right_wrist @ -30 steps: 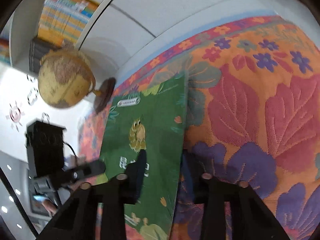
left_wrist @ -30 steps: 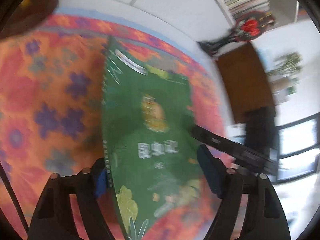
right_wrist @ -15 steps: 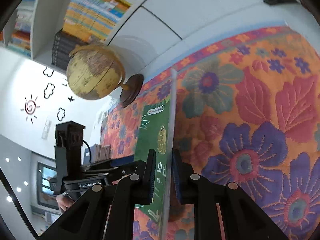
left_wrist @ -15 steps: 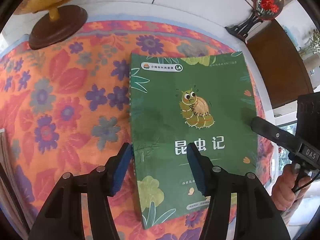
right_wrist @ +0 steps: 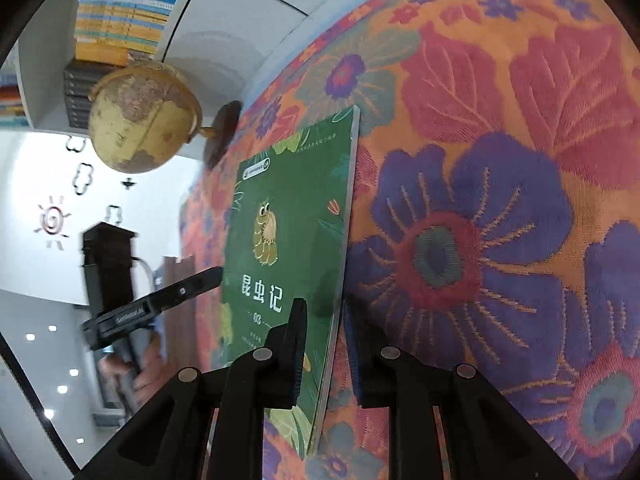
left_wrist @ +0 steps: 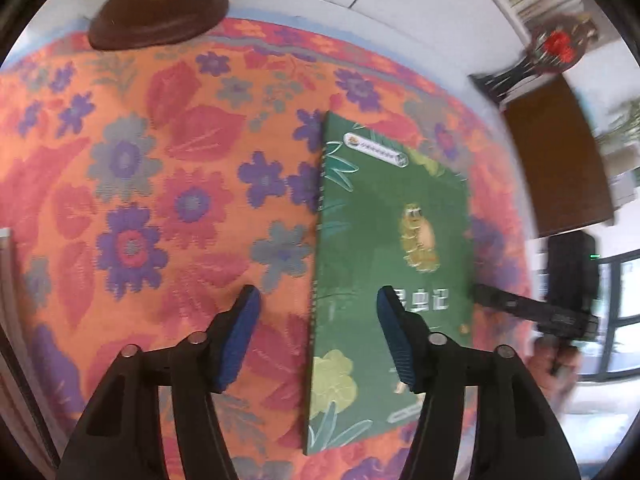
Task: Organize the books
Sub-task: 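Carry the upright green book with the left tool toward the row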
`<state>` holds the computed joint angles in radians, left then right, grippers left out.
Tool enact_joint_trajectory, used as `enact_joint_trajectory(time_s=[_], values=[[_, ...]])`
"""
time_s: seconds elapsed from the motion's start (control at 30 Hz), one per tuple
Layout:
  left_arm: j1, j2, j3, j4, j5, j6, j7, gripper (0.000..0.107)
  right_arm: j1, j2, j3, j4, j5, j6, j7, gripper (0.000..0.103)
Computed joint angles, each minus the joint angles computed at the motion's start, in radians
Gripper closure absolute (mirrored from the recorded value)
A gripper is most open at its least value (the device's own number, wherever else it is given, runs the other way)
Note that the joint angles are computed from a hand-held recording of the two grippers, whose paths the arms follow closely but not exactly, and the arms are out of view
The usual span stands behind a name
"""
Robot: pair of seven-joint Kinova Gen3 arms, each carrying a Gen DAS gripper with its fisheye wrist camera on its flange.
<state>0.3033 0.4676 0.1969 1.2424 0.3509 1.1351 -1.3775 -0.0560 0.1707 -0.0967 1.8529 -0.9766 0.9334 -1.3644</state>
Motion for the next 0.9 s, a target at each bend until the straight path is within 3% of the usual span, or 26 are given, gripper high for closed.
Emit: enact_joint_trajectory(time_s=[0.27,0.43,0.5,0.63,0.9], values=[[-0.014,0.026,0.022,-0.005,0.054,-0.06,-0.027,0.05,0.041,0.091,-0.019,-0.032,-0.119,0.034,0.105,0.086],[0.104,0.057,-0.038,-0.114,-0.074,0.012,0.108,0.052,-0.017,0.055,-0.026,-0.067,0.006,-0.036,-0.005,0.085],[0.112,0.042,-0.024,-0.12,-0.112,0.026,0.117,0.052,-0.041,0.029,-0.016,-0.064,0.024,-0.053,-0.03,0.083],[0.089,0.025,0.001,-0.126,-0.084,0.04,0.09,0.052,-0.026,0.003,-0.025,-0.046,-0.02,-0.043,-0.09,0.084],[0.106,-0.025,-0.003,-0.111,-0.099,0.035,0.087,0.052,-0.104,-0.052,-0.023,-0.108,0.125,-0.045,-0.317,0.083]])
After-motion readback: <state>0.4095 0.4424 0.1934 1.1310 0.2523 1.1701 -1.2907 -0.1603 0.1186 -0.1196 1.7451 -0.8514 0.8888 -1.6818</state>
